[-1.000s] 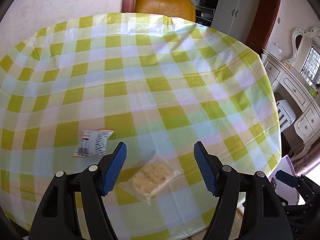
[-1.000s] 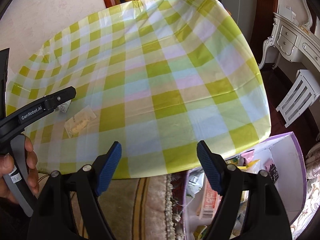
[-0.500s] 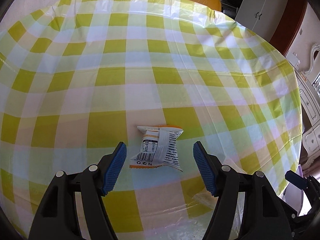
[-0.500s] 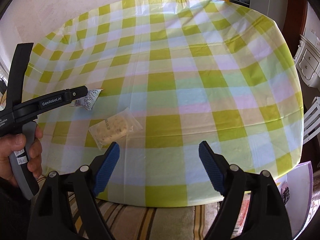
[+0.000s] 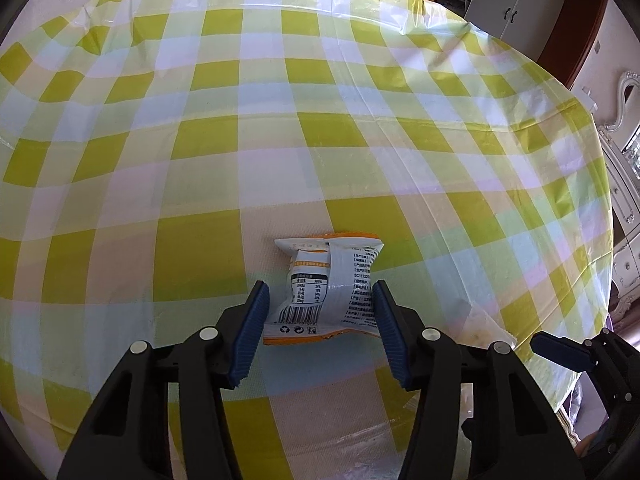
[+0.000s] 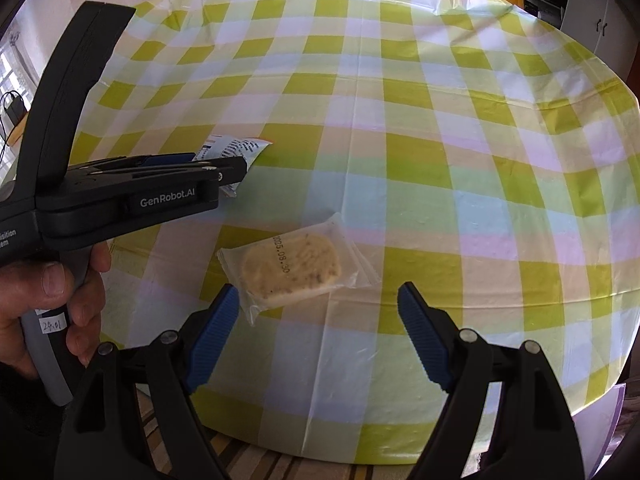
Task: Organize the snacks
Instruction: 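Grasp the white-orange chip packet with the left gripper while the right gripper grasps the clear bread pack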
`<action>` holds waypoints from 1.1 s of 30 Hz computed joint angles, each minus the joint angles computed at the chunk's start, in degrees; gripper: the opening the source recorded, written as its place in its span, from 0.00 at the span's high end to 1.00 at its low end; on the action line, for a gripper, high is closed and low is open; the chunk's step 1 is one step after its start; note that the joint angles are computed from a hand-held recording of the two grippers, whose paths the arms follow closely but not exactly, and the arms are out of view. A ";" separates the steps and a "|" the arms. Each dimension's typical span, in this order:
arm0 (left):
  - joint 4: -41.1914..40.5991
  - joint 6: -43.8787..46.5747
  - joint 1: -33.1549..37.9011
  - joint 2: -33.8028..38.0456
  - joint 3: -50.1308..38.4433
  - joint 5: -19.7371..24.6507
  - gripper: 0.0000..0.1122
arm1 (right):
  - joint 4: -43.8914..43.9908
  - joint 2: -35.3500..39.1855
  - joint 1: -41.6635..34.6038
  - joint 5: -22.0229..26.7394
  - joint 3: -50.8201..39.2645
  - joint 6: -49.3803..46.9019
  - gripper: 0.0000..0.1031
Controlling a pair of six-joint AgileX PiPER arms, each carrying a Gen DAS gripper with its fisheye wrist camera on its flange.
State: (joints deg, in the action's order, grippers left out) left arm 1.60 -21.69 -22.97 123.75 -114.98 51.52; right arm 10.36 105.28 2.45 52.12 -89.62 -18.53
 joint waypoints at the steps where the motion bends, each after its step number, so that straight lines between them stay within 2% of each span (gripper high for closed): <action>1: -0.20 0.09 0.08 -0.12 0.25 -0.24 0.54 | -0.25 0.64 0.35 0.35 -0.66 0.03 0.21; 14: -1.49 0.05 0.66 -1.59 3.15 -2.62 0.55 | -0.76 5.45 1.41 2.05 -5.86 0.40 0.21; 20: -1.29 -0.63 0.86 -2.00 3.87 -3.25 0.55 | -0.09 8.25 1.33 2.87 -9.09 0.07 0.17; 24: -1.82 -1.38 1.70 -3.07 5.67 -4.68 0.55 | -1.44 7.32 1.76 0.62 -8.19 0.04 0.16; 33: -1.90 -1.32 1.82 -3.58 6.50 -5.26 0.55 | -0.47 9.75 1.41 1.86 -11.53 -1.10 0.16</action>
